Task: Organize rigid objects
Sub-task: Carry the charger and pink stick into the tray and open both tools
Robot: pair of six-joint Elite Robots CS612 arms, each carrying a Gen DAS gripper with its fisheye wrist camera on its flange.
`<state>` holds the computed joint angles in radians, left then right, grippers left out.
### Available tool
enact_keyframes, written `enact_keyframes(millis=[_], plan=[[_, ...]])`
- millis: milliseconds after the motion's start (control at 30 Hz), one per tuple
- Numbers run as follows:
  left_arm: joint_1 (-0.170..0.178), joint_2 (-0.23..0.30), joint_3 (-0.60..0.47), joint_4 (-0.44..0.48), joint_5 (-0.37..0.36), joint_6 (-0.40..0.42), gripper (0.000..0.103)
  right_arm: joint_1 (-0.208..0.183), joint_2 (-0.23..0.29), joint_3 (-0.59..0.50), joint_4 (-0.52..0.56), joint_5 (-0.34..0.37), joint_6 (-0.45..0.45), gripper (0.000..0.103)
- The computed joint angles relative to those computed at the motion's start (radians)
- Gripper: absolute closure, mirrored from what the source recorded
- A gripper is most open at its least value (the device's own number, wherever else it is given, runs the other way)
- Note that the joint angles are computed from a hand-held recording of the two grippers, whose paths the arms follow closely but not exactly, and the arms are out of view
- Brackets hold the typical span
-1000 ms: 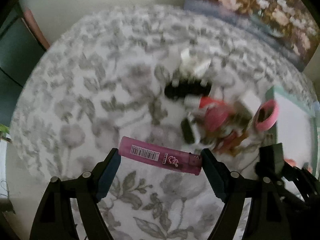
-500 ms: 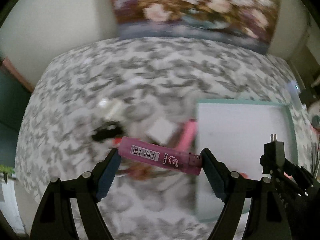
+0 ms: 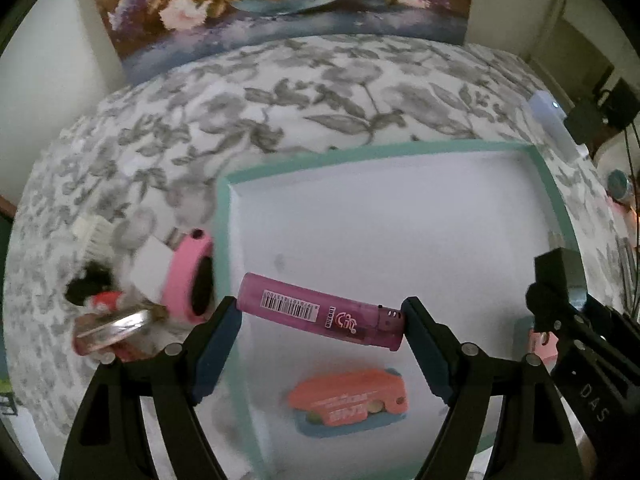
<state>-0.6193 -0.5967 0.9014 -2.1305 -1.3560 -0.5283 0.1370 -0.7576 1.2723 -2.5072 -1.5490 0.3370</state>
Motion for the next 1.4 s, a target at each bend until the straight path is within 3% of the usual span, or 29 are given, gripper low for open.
enact_keyframes(millis=[333, 433, 533, 600, 733, 833, 1000, 1233, 1400], plan=[[0.015, -0.012, 0.030, -0.013, -0.049, -0.046, 0.020, 0.007, 0.006, -0.003, 0.014, -0.023, -0.012, 0.057], [0.015, -0.018, 0.039, -0.012, -0.040, -0.041, 0.020, 0.009, 0.005, -0.005, 0.014, -0.045, -0.006, 0.042], [0.017, -0.023, 0.047, -0.022, -0.039, -0.046, 0.018, 0.011, 0.003, -0.004, 0.011, -0.055, -0.008, 0.040], [0.018, -0.028, 0.056, -0.035, -0.037, -0.052, 0.011, 0.013, 0.003, -0.003, 0.011, -0.063, -0.009, 0.035], [0.015, -0.043, 0.080, -0.055, 0.013, -0.064, 0.010, 0.016, 0.003, -0.003, 0.014, -0.082, -0.006, 0.024], [0.015, -0.054, 0.096, -0.062, 0.055, -0.085, 0.001, 0.018, 0.004, -0.002, 0.017, -0.094, -0.006, 0.013], [0.020, -0.076, 0.128, -0.083, 0.095, -0.116, 0.000, 0.025, 0.002, 0.002, 0.004, -0.118, -0.016, 0.000], [0.031, -0.111, 0.176, -0.114, 0.143, -0.144, 0.000, 0.035, 0.002, 0.002, -0.007, -0.136, -0.030, 0.000], [0.039, -0.138, 0.206, -0.129, 0.160, -0.143, 0.000, 0.038, -0.008, 0.004, -0.031, -0.102, -0.017, 0.000]])
